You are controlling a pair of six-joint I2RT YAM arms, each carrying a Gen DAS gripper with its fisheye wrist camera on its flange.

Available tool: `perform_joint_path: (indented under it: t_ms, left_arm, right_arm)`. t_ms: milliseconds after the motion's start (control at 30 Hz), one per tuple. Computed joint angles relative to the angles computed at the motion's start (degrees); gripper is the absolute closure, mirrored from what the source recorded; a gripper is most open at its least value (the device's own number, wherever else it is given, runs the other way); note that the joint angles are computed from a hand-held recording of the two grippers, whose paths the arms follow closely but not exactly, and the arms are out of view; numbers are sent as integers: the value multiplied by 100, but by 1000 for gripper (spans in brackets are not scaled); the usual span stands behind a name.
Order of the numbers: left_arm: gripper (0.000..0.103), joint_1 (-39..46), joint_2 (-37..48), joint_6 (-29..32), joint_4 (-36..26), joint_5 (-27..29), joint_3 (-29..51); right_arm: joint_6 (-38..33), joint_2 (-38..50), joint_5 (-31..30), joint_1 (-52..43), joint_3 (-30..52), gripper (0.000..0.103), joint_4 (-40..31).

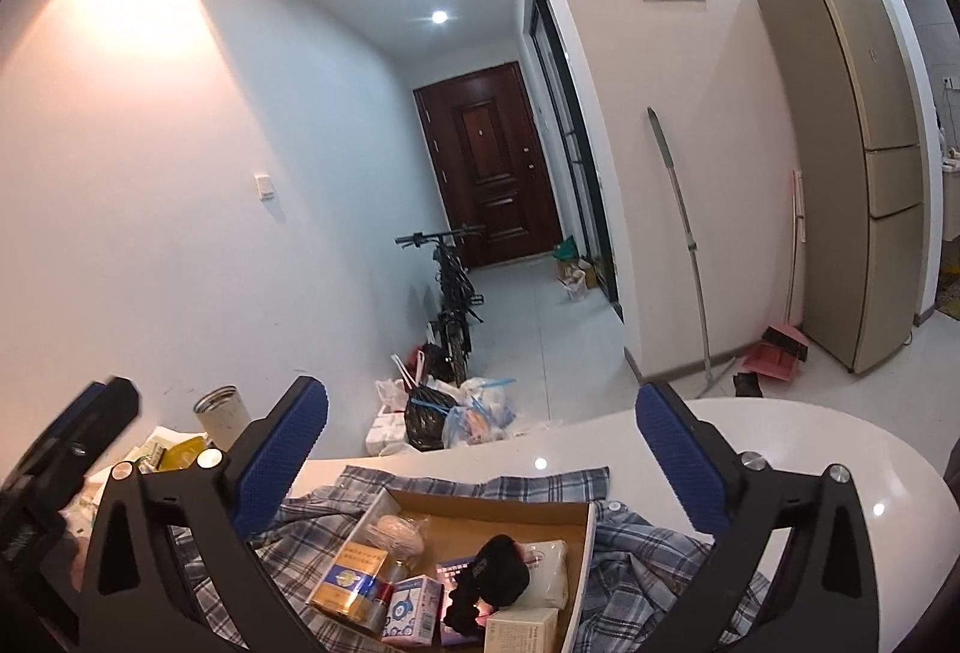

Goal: Organize objects
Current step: 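Lower the black cloth item into the box and open the right tool, then withdraw both open tools up and away from the box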

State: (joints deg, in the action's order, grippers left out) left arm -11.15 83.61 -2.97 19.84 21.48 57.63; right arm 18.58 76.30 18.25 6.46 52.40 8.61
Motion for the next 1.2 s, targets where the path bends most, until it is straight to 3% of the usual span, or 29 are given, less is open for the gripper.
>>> perform_joint_path:
  t_ms: [167,367,533,667,900,1100,1200]
  left_arm:
    - [0,-14,-511,82,34,-186,-261]
    - [0,117,-836,-266,-813,148,41]
    - [0,533,-1331,-552,-1186,739,-127]
    - [0,897,-1996,-506,-1183,1123,-576]
    - [0,1331,-3410,-313,-1355,1023,-1385]
    - [0,1863,-4148,-251,-1657,1627,-1716]
    - [0,1828,-4322,-214,-1604,1565,-1829]
  right_arm:
    - [-136,-297,323,216,-106,0,42]
    - [-357,-789,719,599,-123,0,-429]
    - [-787,-1556,1710,1301,-561,0,-374]
    - [-970,-2124,2006,1742,-857,0,-416]
    - [-1498,-2829,3198,3081,-1286,0,-359]
    - [-2152,-3033,4256,4117,-1557,0,88]
    - [-2396,-3042,4626,4427,-1587,0,239]
